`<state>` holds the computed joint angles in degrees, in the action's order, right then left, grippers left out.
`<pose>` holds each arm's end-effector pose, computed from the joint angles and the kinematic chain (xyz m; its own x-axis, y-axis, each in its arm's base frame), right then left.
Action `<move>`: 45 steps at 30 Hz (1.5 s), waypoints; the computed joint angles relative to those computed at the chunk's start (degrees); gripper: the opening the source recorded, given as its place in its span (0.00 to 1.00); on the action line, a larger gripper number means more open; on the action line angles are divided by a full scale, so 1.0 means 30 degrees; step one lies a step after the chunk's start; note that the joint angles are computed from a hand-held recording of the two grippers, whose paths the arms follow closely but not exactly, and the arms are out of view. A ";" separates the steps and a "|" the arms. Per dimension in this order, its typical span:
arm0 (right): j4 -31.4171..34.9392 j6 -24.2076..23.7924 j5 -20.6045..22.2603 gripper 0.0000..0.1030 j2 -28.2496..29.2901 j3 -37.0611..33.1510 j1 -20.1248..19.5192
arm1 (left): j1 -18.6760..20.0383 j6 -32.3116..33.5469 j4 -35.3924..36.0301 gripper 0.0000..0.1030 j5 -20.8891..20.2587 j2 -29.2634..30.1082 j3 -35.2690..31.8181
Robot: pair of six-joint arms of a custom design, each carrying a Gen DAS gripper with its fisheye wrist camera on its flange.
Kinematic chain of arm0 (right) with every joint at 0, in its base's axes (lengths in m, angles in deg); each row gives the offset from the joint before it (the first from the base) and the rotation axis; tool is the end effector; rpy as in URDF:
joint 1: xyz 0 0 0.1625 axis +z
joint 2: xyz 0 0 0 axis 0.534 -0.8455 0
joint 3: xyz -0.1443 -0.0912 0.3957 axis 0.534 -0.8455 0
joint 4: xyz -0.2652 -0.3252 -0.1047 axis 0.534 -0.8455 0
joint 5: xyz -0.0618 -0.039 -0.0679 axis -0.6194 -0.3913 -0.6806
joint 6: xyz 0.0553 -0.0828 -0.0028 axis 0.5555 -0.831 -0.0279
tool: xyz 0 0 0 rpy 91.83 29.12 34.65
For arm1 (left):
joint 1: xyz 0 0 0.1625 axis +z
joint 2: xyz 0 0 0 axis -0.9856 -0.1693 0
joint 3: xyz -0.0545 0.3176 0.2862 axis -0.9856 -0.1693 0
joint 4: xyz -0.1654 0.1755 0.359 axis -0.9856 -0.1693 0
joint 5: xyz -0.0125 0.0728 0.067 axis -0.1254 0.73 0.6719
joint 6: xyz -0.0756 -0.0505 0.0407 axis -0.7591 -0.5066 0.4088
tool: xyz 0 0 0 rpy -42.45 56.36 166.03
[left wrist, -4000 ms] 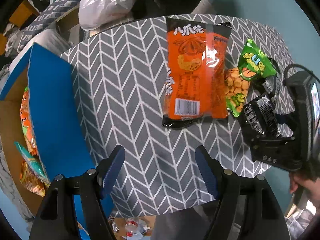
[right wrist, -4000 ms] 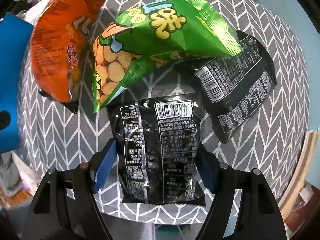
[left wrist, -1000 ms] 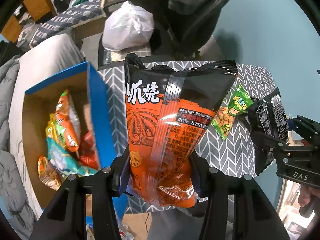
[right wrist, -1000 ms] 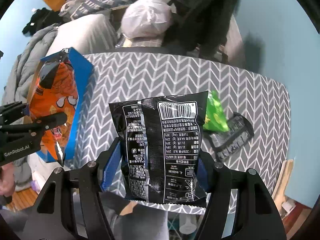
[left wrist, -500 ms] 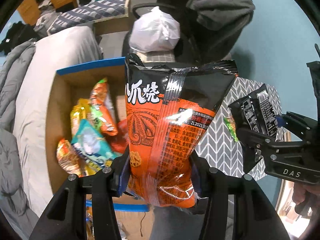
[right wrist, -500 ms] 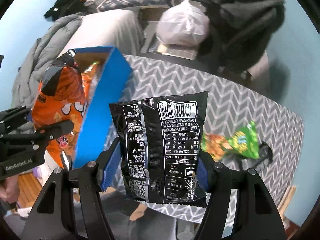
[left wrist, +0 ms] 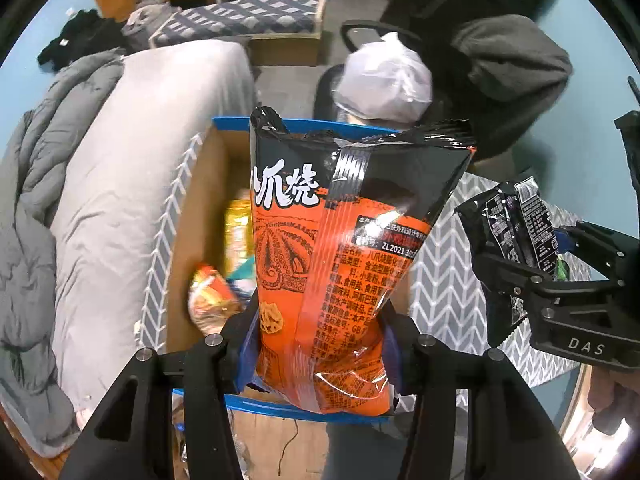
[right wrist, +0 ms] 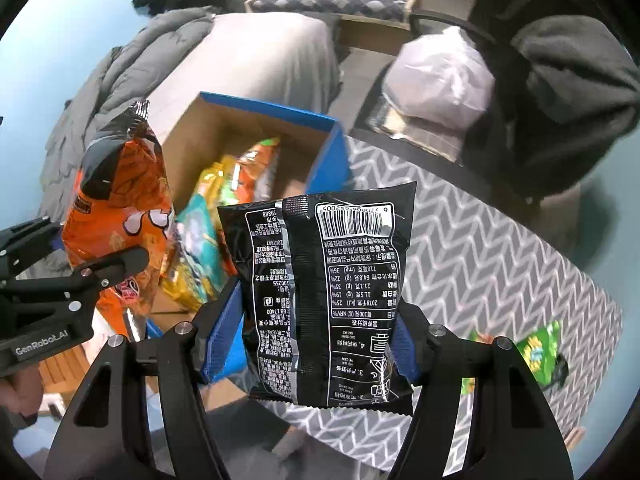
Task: Organize snacks
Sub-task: 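Lift and carry the black bag and orange bag over the box with both tools, then open both tools to drop the black bag and orange bag into the box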
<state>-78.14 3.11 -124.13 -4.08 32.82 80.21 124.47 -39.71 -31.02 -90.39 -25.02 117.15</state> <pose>0.2787 -0.4787 0.2178 -0.8554 0.1002 0.5083 -0.0779 0.9451 -0.3174 -0.2917 -0.5456 0.2327 -0.6310 0.5067 -0.5874 0.5204 0.8381 0.1640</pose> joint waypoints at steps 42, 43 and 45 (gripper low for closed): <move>0.1665 0.0073 0.0136 0.72 0.4277 -0.4382 0.0178 | 0.1594 -0.0818 0.0377 0.66 0.1464 -0.0248 -0.0359; 0.1703 0.0173 0.0111 0.72 0.4152 -0.4293 0.0204 | 0.1511 -0.0809 0.0371 0.66 0.1436 -0.0301 -0.0309; 0.1758 0.0404 -0.0021 0.72 0.3857 -0.4071 0.0263 | 0.1330 -0.0735 0.0419 0.66 0.1357 -0.0379 -0.0266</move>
